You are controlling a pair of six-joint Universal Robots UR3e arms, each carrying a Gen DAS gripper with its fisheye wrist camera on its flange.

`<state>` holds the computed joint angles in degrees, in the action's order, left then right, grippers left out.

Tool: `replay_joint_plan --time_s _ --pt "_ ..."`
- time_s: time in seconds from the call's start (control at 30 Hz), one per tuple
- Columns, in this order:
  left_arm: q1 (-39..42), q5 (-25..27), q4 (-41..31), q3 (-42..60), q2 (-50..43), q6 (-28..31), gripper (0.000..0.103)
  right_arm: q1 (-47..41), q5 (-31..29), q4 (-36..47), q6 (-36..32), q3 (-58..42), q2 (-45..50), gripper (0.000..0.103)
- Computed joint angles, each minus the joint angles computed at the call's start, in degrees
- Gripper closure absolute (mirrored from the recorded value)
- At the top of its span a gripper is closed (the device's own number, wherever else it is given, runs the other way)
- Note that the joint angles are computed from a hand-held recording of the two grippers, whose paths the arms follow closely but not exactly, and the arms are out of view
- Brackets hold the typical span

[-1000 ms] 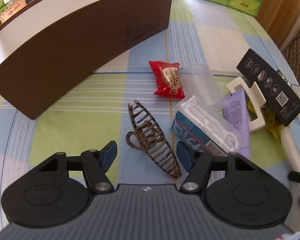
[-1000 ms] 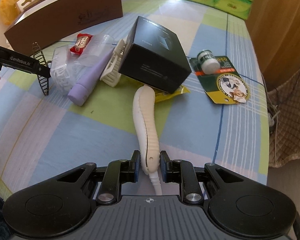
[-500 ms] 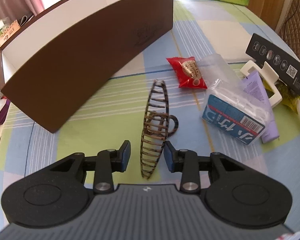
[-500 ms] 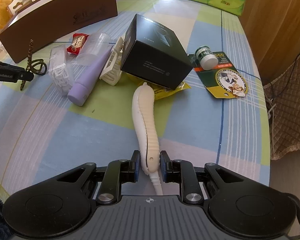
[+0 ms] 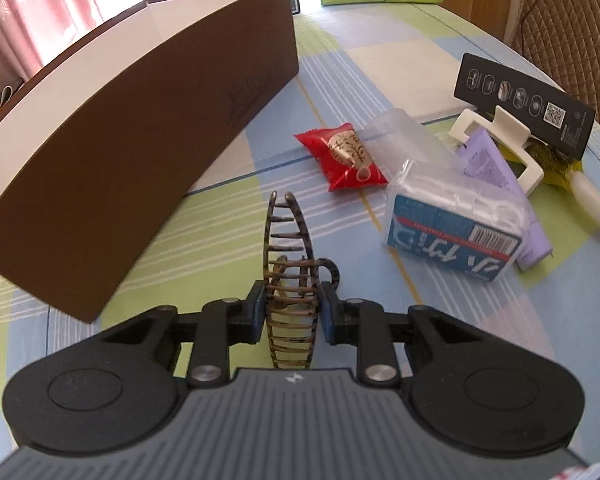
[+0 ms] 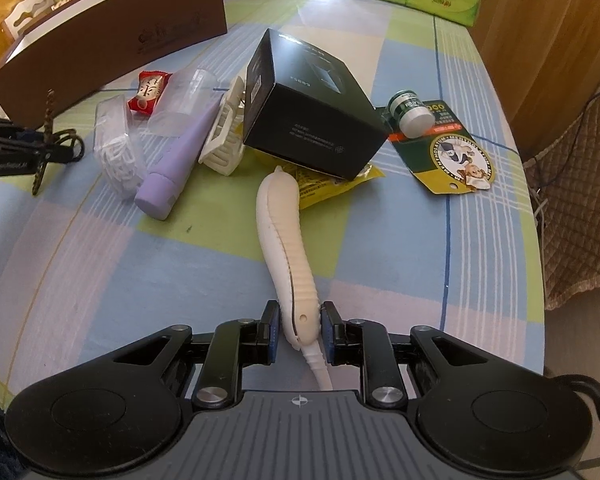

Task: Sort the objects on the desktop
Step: 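Lift the claw clip and white brush and carry both over the brown box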

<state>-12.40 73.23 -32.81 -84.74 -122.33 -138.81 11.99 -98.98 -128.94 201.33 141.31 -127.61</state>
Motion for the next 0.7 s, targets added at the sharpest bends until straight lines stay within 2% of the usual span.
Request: replay_joint_plan --time_s 0.1,0.23,0.43,0.5,0.53,0.7 --pt "0.5 0.1 -1.0 -0.8 1.2 -0.9 0.080 0.2 0.0 -1.5 -0.3 0.1 0.7 0.082" --pt "1.1 -0.4 -3.1 -1.0 2.9 -2.2 0.080 1.1 -0.9 -5.1 -1.3 0.1 3.0 0.068" --pt "1.4 -0.4 -4.8 -2.7 5.7 -2.6 0.081 0.7 0.1 -8.3 -6.2 0.3 6.6 0.067" --pt "1.9 -0.8 -4.7 -4.1 6.9 -2.6 0.081 1.8 -0.3 -8.8 -8.1 0.3 6.9 0.073" --pt "2.1 -0.9 -4.6 -4.9 7.6 -2.5 0.081 1.5 0.5 -8.6 -9.3 0.3 6.6 0.084" --pt "2.7 -0.8 -5.1 -7.4 9.9 -2.7 0.081 3.1 0.9 -7.8 -9.3 -0.4 6.4 0.086"
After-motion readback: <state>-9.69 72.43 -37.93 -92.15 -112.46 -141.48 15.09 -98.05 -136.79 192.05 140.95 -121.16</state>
